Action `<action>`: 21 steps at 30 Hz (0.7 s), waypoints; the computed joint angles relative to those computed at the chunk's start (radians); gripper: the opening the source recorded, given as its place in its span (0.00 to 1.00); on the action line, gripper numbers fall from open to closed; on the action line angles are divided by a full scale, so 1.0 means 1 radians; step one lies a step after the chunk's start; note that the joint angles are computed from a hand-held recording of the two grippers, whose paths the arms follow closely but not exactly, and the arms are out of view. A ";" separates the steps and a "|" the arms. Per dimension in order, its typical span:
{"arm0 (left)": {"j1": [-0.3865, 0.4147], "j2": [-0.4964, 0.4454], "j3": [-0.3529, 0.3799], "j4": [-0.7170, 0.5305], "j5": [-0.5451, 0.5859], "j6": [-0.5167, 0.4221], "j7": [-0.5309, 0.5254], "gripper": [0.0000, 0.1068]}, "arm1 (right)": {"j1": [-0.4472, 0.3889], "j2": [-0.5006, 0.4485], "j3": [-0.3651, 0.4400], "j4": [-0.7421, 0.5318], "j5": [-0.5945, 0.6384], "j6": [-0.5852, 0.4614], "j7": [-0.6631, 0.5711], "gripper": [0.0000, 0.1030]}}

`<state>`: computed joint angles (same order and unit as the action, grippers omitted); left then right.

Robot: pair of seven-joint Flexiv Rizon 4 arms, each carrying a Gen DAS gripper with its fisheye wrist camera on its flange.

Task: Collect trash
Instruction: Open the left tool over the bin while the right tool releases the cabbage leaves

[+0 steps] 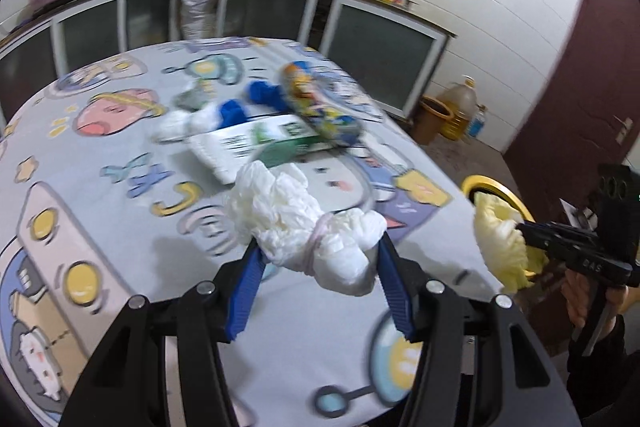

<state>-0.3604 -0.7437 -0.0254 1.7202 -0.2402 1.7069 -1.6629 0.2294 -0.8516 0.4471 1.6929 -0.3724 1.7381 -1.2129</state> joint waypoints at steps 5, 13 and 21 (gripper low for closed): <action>-0.058 -0.054 0.009 -0.133 0.021 -0.060 0.037 0.49 | 0.025 0.051 -0.095 0.066 0.046 0.076 0.036 0.13; -0.127 -0.177 -0.009 -0.412 0.061 -0.201 0.103 0.50 | 0.089 0.103 -0.270 0.147 0.134 0.190 0.112 0.13; -0.185 -0.339 -0.007 -0.759 0.101 -0.386 0.139 0.50 | 0.197 0.119 -0.470 0.185 0.295 0.227 0.137 0.13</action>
<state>-0.5455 -1.0825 -0.0323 0.9613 -0.1395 1.3206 -1.5238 0.4269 -0.7327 -0.0230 1.8780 -0.0773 1.9656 -1.0761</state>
